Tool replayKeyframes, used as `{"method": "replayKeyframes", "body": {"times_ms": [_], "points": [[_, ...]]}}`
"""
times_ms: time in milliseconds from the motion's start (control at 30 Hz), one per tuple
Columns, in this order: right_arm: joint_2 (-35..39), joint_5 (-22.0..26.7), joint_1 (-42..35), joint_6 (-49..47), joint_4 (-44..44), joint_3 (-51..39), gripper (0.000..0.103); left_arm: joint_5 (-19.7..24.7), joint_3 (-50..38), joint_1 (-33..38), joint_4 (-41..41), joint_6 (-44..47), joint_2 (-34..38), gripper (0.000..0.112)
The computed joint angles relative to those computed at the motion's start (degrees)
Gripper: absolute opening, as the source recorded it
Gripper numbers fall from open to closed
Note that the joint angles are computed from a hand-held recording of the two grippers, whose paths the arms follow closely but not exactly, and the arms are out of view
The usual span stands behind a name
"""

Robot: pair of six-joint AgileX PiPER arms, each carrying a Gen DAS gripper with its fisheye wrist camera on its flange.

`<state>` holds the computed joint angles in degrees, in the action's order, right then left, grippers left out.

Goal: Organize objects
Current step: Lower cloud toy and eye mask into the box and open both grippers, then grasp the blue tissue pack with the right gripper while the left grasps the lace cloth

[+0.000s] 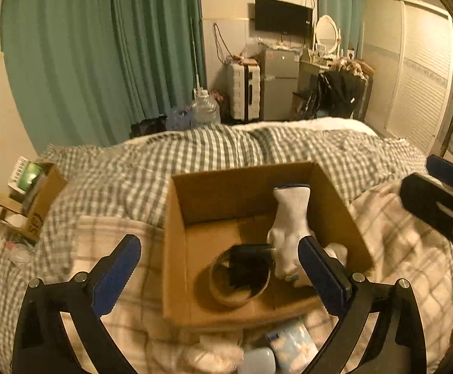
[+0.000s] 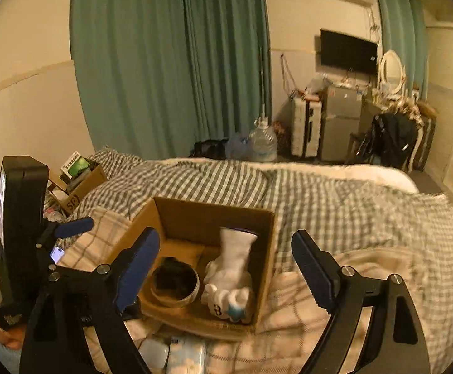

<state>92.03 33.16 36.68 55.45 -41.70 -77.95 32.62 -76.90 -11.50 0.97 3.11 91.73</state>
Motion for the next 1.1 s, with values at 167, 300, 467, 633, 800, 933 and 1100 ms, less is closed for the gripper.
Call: {"method": "replayKeyframes", "body": {"times_ms": [167, 300, 467, 633, 800, 933, 1100], "points": [[-6.5, 13.3, 9.3, 3.4, -5.1, -1.2, 0.087, 2.4, 5.2, 2.4, -0.5, 0.8, -11.0, 0.103], [-11.5, 19.2, 18.1, 11.3, -9.6, 4.0, 0.087, 2.7, 13.6, 6.3, -3.3, 4.4, -20.3, 0.103], [-13.1, 17.9, 22.4, 21.7, -10.0, 11.3, 0.087, 2.0, 24.1, 11.3, -4.6, 5.9, -27.6, 0.103], [-9.6, 17.2, 22.9, 23.3, -10.4, 12.8, 0.087, -2.8, 31.8, 16.5, -11.0, 9.5, -28.4, 0.103], [-4.0, 13.6, 20.7, 23.5, -9.0, 14.2, 0.087, -10.1, 36.9, 14.4, -4.7, 6.0, -25.6, 0.103], [2.8, 8.4, 17.1, 21.0, -6.0, 14.3, 0.071, -14.3, 38.4, 15.2, -5.1, 7.3, -21.0, 0.103], [10.7, 1.3, 11.4, 9.0, 4.5, 10.3, 0.054, -17.2, 38.0, 13.4, 8.9, -7.3, -14.5, 0.103]]}}
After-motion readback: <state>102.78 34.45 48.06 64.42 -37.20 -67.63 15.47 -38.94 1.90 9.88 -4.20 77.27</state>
